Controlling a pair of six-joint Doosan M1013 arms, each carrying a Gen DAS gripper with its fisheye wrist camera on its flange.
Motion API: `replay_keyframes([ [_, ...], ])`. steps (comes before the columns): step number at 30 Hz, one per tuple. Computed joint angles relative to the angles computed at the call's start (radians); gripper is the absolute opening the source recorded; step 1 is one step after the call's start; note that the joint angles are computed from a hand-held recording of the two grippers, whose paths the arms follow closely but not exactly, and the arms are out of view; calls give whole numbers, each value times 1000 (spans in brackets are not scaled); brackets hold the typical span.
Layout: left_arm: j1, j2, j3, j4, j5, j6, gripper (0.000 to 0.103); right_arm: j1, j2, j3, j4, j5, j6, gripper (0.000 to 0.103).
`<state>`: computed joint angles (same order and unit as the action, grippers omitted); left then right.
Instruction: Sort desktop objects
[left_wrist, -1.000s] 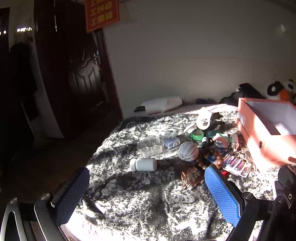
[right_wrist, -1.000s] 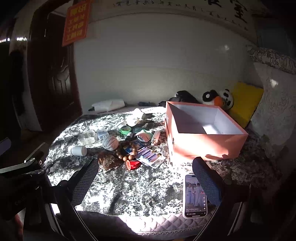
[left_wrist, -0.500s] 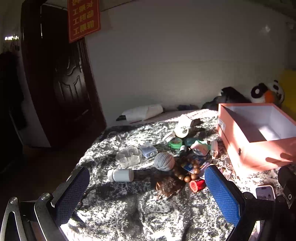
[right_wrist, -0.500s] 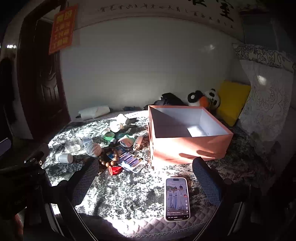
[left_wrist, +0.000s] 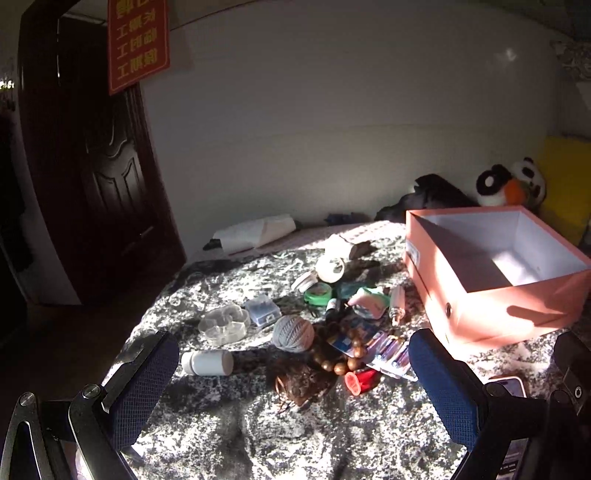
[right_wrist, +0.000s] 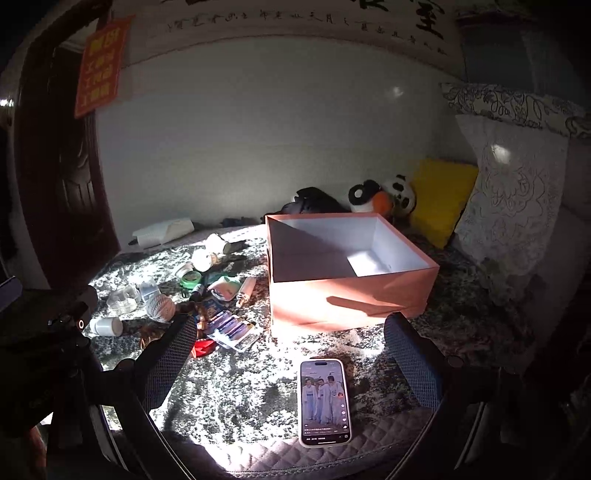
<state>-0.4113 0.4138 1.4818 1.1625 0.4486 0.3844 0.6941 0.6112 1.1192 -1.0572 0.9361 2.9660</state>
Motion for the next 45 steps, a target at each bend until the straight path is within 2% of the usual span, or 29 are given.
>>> replay_keyframes([
  [7,48,46,-34,-299,-21,273,103,-20,51,-53,108,-39,-119,103],
  [12,119,105,-74,-648,-17,581,103,-49,130,-142,322,-86,-358,103],
  [15,150,136,-93,-729,8,646,103,-67,163,-163,420,-150,-451,103],
  [21,197,189,-140,-911,45,790,102,-106,228,-226,679,-208,-636,103],
  [27,210,236,-199,-1125,61,1015,102,-118,291,-312,762,-167,-733,101],
  [29,207,258,-232,-1197,75,1096,102,-121,313,-346,777,-145,-770,96],
  [35,198,339,-362,-1325,149,1233,102,-134,353,-405,798,-106,-830,87],
  [43,192,442,-511,-1288,280,1153,97,-157,374,-426,840,-95,-843,84],
  [45,186,463,-539,-1262,310,1135,88,-161,381,-435,848,-89,-847,84],
])
